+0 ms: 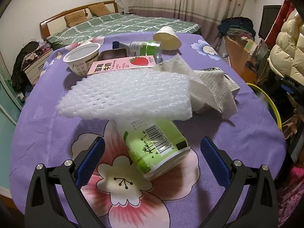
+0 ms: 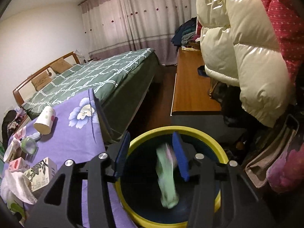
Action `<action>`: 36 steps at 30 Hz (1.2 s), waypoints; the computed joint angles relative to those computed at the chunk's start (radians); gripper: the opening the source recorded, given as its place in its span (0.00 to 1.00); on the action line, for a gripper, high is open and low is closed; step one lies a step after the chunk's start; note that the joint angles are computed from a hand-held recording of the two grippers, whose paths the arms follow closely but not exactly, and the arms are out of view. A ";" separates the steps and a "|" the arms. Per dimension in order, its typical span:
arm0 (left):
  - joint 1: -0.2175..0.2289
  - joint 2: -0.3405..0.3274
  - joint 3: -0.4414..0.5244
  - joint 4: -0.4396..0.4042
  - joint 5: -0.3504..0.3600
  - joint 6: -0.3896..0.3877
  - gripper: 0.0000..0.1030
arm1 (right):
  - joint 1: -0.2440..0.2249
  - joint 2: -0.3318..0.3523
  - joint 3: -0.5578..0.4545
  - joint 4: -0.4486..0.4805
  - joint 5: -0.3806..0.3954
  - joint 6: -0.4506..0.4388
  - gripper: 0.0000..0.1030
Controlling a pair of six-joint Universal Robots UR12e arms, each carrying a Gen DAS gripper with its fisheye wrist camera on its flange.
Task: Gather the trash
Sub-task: 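Drop the green bag into the yellow bin with the right gripper while the left gripper grasps the green bottle, then carry the green-labelled bottle to the yellow bin and release it with the left gripper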
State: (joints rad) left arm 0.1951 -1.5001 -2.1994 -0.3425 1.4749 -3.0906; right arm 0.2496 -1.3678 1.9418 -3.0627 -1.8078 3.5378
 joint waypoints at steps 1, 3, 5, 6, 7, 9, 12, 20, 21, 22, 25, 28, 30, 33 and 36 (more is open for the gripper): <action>0.000 -0.003 0.001 0.003 0.000 0.000 0.94 | 0.001 -0.002 0.002 -0.005 0.001 0.002 0.44; 0.002 -0.005 0.000 0.010 -0.004 -0.004 0.87 | 0.001 -0.009 0.007 -0.014 0.002 0.000 0.46; 0.007 -0.009 0.001 0.006 -0.005 -0.006 0.78 | 0.003 -0.011 0.006 -0.014 0.008 -0.001 0.46; 0.008 -0.009 0.001 0.000 -0.006 -0.009 0.76 | 0.004 -0.012 0.006 -0.016 0.015 -0.001 0.46; 0.014 -0.010 0.001 -0.008 -0.019 -0.012 0.74 | 0.006 -0.012 0.005 -0.016 0.018 -0.002 0.46; 0.019 -0.010 -0.001 -0.013 -0.025 -0.010 0.73 | 0.010 -0.012 0.004 -0.015 0.021 -0.007 0.46; 0.020 -0.012 -0.005 -0.001 -0.018 -0.008 0.73 | 0.016 -0.009 -0.002 -0.012 0.028 -0.009 0.46; 0.035 -0.002 -0.026 0.065 -0.032 0.014 0.64 | 0.024 -0.005 -0.004 -0.015 0.042 -0.010 0.46; 0.037 0.002 -0.028 0.074 -0.031 0.018 0.63 | 0.024 -0.006 -0.003 -0.016 0.044 -0.008 0.46; 0.039 0.006 -0.032 0.086 -0.028 0.026 0.62 | 0.024 -0.006 -0.003 -0.015 0.043 -0.009 0.46; 0.048 0.026 -0.040 0.107 -0.038 0.058 0.59 | 0.023 -0.006 -0.003 -0.016 0.046 -0.008 0.46; 0.056 0.049 -0.047 0.140 -0.042 0.085 0.57 | 0.024 -0.007 -0.001 -0.017 0.050 -0.005 0.46; 0.063 0.064 -0.054 0.171 -0.048 0.100 0.55 | 0.026 -0.008 0.000 -0.020 0.053 -0.006 0.46; 0.077 0.085 -0.062 0.205 -0.075 0.107 0.53 | 0.025 -0.011 0.002 -0.023 0.058 -0.008 0.46; 0.085 0.094 -0.061 0.222 -0.087 0.110 0.53 | 0.026 -0.012 0.003 -0.026 0.062 -0.008 0.46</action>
State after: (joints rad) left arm 0.2798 -1.4061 -2.2602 -0.1201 1.3882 -2.9803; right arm 0.2758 -1.3800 1.9452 -3.0884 -1.7462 3.5298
